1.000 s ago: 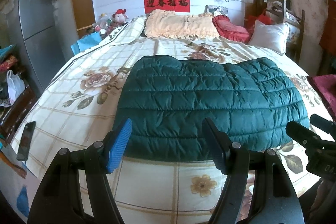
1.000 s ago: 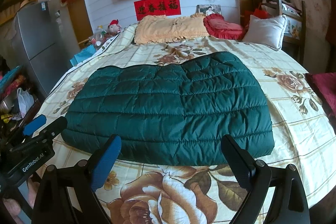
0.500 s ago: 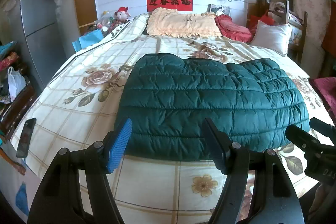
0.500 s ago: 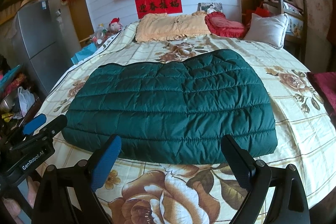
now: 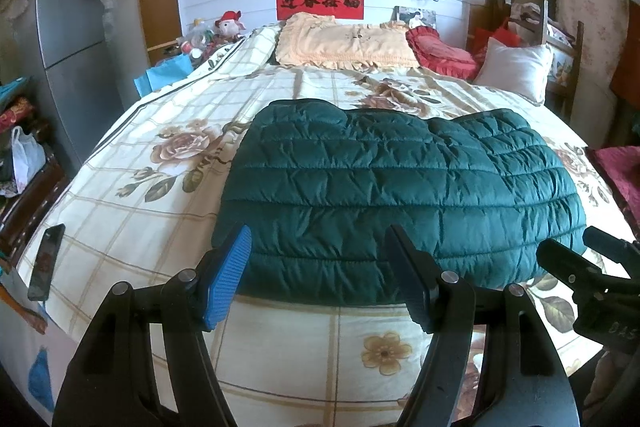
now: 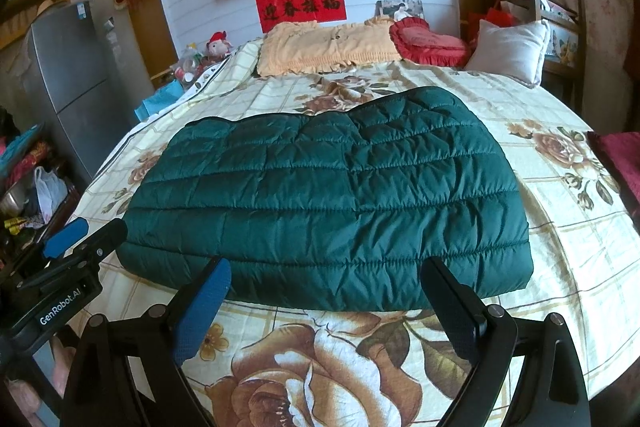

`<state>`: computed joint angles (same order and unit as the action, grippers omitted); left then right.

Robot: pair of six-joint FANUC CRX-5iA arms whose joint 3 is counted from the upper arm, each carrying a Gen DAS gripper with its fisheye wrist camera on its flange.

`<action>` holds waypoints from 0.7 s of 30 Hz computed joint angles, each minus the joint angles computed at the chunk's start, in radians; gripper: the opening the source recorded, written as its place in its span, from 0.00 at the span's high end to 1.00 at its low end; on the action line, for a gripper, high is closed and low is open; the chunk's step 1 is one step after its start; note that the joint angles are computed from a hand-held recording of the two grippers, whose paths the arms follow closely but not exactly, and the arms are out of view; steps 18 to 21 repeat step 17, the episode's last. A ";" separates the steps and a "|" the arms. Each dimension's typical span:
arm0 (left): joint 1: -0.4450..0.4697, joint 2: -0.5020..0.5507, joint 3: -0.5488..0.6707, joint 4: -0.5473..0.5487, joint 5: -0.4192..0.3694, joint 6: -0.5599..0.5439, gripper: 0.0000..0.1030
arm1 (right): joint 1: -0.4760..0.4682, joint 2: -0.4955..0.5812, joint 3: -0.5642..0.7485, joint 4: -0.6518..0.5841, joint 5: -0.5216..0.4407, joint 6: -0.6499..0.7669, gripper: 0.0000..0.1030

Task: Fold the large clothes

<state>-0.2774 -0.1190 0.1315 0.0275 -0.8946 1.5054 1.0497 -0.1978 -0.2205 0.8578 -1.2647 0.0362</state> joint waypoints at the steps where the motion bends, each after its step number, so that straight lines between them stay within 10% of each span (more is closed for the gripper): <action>1: 0.000 0.000 -0.002 0.003 0.002 -0.003 0.32 | -0.001 0.001 0.002 -0.002 0.001 0.002 0.08; 21: 0.005 0.008 -0.011 0.004 0.024 -0.005 0.32 | -0.010 0.004 0.003 -0.017 0.007 0.007 0.08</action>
